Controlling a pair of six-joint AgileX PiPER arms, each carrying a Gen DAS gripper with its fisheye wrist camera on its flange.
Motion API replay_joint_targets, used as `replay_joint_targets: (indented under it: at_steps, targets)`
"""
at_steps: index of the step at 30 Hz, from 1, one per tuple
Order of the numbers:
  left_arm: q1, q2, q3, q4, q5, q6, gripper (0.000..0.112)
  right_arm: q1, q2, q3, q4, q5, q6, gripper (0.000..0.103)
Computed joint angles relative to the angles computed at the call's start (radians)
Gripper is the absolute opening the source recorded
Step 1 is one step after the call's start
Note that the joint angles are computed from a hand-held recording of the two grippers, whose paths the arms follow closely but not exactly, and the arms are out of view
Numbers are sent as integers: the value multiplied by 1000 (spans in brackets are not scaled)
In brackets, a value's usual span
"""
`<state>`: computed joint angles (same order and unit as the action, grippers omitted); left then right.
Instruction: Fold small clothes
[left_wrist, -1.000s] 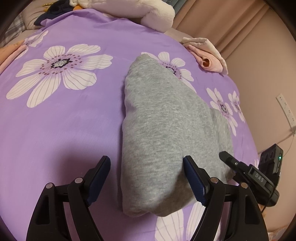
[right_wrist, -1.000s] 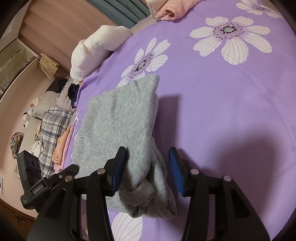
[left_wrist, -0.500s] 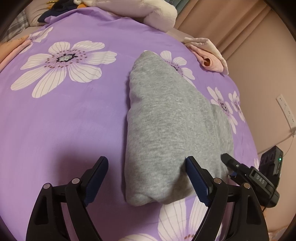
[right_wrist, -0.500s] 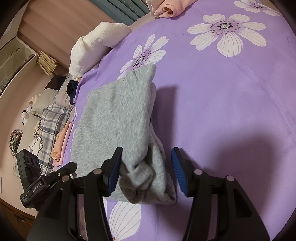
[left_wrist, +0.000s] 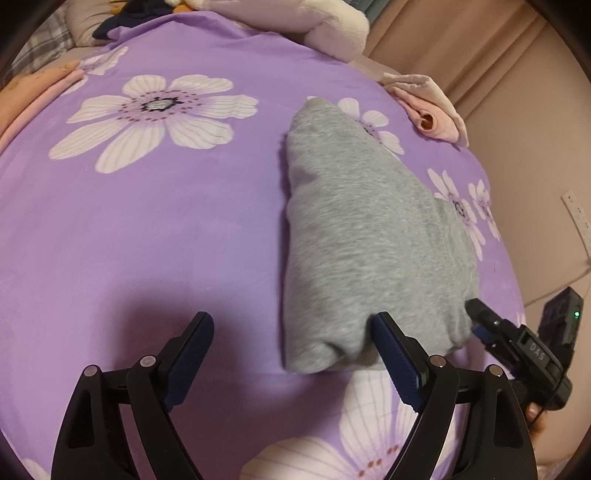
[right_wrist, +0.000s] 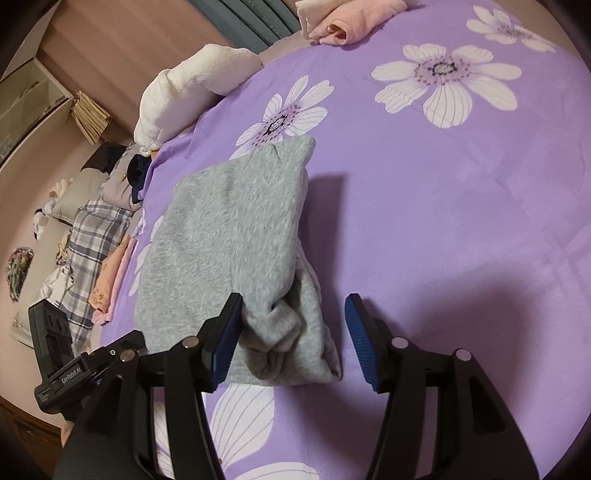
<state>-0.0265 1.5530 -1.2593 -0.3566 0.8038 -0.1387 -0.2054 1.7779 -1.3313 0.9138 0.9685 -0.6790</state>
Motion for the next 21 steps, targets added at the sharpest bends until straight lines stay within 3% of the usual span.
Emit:
replay_joint_targets:
  at_steps: [5, 10, 21]
  targets:
    - [-1, -37, 22, 53, -29, -46, 87, 17, -81, 64, 43, -110, -110, 57]
    - [-54, -43, -8, 148, -59, -101, 87, 46, -130, 107, 109, -139, -261, 57]
    - [-186, 4, -73, 317, -97, -168, 86, 94, -142, 132, 70, -182, -278, 53]
